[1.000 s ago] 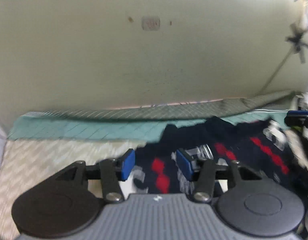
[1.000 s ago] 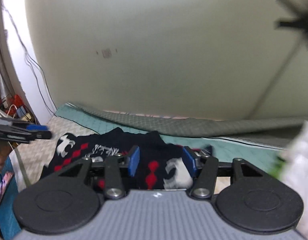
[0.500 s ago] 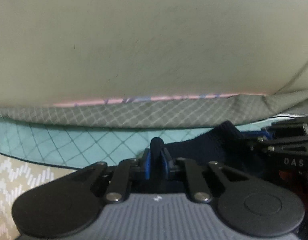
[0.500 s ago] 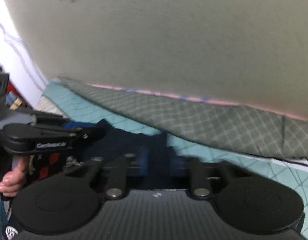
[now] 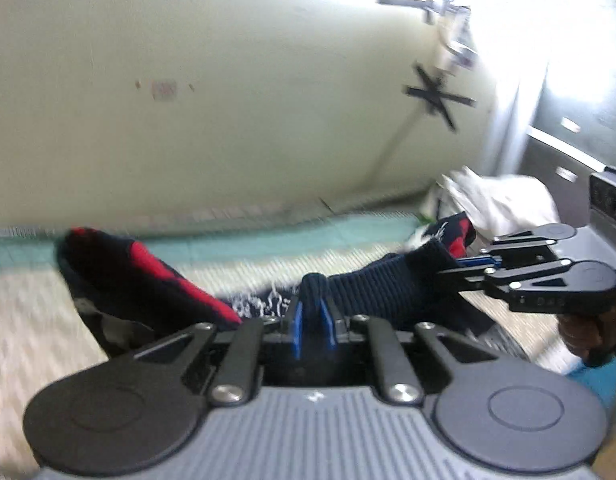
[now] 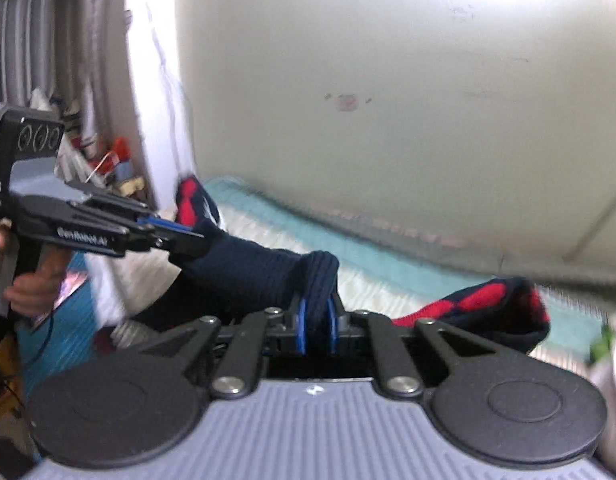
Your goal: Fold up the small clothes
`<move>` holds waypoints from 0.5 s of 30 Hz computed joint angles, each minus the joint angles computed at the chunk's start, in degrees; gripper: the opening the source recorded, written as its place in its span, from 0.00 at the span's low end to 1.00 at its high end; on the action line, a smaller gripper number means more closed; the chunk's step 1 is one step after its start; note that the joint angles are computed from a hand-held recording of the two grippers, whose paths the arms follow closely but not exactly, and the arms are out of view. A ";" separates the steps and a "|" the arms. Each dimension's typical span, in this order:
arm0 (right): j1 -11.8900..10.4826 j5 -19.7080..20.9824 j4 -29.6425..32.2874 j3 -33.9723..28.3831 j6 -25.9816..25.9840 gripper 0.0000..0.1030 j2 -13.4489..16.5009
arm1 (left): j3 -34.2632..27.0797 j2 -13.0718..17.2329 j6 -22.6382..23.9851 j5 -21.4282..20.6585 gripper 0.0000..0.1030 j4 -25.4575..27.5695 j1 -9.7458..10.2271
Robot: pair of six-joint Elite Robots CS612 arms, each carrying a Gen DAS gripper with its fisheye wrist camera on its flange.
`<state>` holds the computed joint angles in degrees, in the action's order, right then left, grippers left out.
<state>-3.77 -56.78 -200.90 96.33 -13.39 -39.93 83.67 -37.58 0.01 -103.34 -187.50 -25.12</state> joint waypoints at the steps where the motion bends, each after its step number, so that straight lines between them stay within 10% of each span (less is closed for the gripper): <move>1: 0.20 -0.69 -2.37 2.18 -0.36 0.05 -0.20 | 1.75 -0.38 -0.42 0.12 0.10 -0.88 -0.26; 9: 3.18 -10.45 -11.65 8.42 2.03 0.10 1.69 | 6.91 -0.45 -3.79 0.81 0.17 0.03 -0.20; 12: 3.17 -9.12 -11.80 9.37 1.71 0.47 1.18 | 8.30 -1.15 -5.32 -0.13 0.23 -1.84 0.14; 15: 1.56 -3.95 -15.08 11.02 1.63 0.44 -0.12 | 11.51 -2.69 -4.75 -3.14 0.27 -9.19 1.20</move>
<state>-2.21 -60.73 -215.98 107.35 -11.76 -40.05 95.18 -40.27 -4.74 -106.48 -196.69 -23.92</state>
